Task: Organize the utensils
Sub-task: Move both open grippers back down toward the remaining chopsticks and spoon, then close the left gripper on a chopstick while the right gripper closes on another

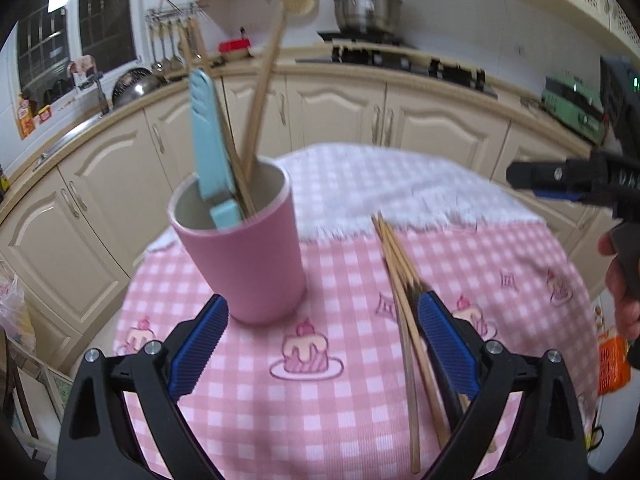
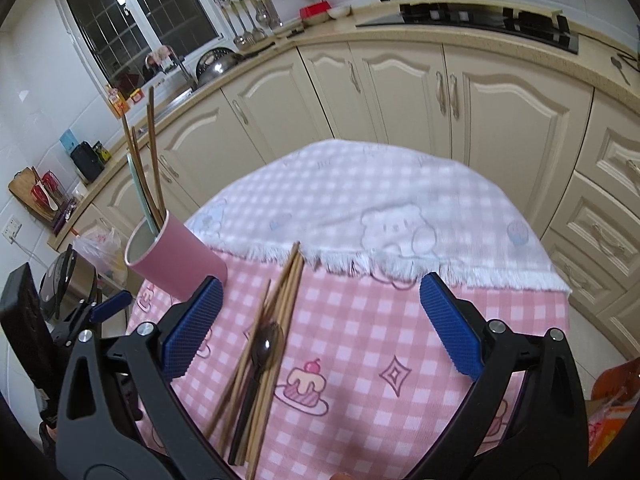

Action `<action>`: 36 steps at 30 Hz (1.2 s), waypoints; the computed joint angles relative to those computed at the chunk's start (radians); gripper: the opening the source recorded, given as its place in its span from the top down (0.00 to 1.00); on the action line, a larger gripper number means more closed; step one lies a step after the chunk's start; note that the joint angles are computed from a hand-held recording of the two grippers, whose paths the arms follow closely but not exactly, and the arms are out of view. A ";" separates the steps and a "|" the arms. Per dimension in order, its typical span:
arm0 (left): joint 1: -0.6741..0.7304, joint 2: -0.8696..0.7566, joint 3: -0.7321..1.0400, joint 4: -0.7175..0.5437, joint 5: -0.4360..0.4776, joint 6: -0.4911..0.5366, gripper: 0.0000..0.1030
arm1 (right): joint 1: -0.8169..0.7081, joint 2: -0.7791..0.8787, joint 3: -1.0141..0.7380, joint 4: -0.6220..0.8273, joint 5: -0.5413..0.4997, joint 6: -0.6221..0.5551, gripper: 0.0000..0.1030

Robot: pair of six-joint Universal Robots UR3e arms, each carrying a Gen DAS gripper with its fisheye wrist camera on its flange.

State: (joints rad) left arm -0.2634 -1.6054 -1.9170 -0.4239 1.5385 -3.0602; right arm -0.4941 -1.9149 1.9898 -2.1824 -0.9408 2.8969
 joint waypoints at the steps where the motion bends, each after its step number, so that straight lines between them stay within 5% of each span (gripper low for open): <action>1: -0.005 -0.010 0.000 -0.002 0.001 0.003 0.09 | 0.000 0.000 0.004 0.004 -0.004 -0.004 0.06; 22: -0.078 -0.177 0.072 -0.073 0.066 0.078 0.09 | 0.041 0.024 0.065 0.039 -0.102 -0.075 0.06; 26: -0.102 -0.222 0.101 -0.060 0.124 0.083 0.09 | 0.111 0.056 0.069 0.016 -0.177 -0.084 0.06; 36: -0.062 -0.190 0.067 -0.047 0.106 0.073 0.09 | 0.322 0.171 0.088 -0.135 -0.357 -0.037 0.06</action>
State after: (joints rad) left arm -0.3258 -1.7951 -1.8497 -0.4709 1.6443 -2.9872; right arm -0.1718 -1.7441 2.0778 -2.3172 -1.2981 2.8595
